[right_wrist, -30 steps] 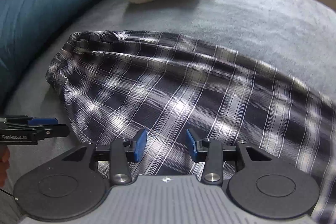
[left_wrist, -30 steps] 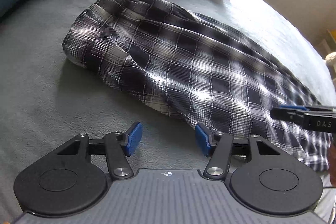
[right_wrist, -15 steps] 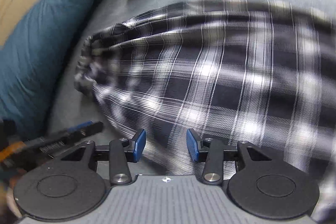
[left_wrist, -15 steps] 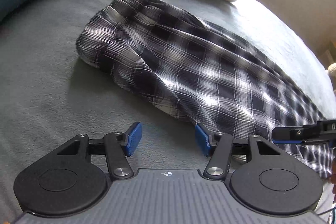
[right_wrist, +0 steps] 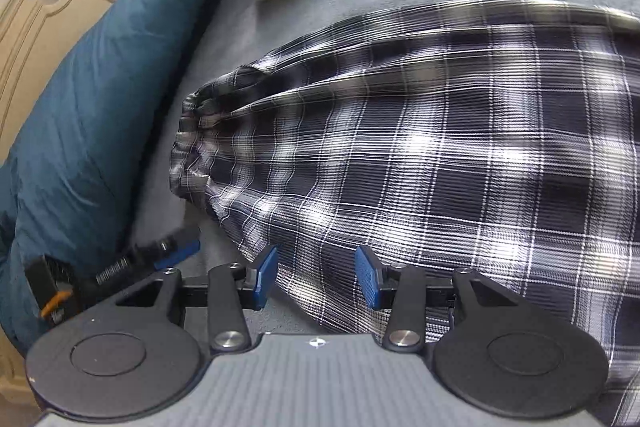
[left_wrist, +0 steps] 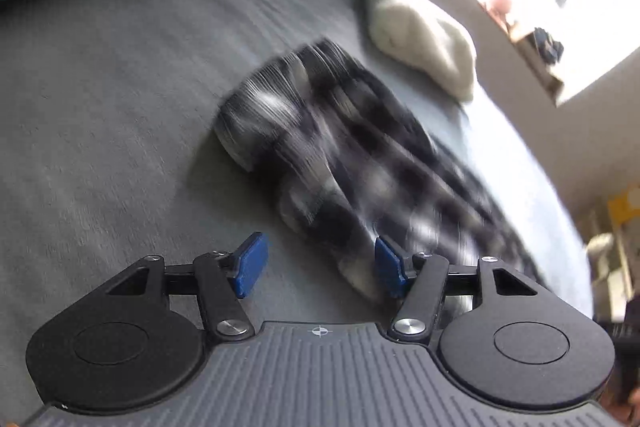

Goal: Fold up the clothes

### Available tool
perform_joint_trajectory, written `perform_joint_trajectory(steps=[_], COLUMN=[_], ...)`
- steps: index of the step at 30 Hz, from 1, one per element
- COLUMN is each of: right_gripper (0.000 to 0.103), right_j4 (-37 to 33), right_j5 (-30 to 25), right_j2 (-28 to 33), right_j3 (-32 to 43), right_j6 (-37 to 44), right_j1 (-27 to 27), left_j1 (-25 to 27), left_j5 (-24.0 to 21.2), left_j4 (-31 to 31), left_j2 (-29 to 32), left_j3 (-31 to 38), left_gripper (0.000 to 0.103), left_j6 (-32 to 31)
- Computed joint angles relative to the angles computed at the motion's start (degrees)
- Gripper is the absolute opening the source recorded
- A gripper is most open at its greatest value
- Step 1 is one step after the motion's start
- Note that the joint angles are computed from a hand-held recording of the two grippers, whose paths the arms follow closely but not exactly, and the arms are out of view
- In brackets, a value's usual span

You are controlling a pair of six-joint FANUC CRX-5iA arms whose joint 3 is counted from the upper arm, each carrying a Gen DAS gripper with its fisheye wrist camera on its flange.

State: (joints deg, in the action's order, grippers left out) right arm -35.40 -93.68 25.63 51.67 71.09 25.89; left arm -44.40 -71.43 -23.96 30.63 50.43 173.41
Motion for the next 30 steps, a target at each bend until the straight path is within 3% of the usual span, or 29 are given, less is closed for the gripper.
perform_joint_trajectory(steps=[5, 12, 17, 23, 30], right_gripper=[0.046, 0.047, 0.047, 0.043, 0.039], right_j4=[0.9, -1.3, 7.1, 18.7, 19.9], right_j5=[2.2, 0.6, 2.8, 8.9, 9.7], right_j2=[-0.6, 4.3, 6.2, 4.7, 5.2], right_j3=[-1.1, 6.8, 8.6, 1.4, -1.0], right_j6=[2.9, 3.9, 8.0, 17.2, 18.6], right_j1=[0.6, 1.1, 5.8, 11.3, 11.5], left_j1=[1.4, 3.7, 4.6, 4.3, 2.8], left_j5=[4.9, 18.5, 23.9, 20.2, 8.7], left_j4=[-1.4, -2.3, -3.8, -5.2, -6.6], left_j2=[-3.4, -8.8, -9.8, -6.5, -1.9], left_j3=[-7.0, -18.8, -21.9, -17.0, -7.7], left_gripper=[0.060, 0.061, 0.061, 0.056, 0.027], left_j6=[4.8, 13.1, 19.3, 19.7, 19.5])
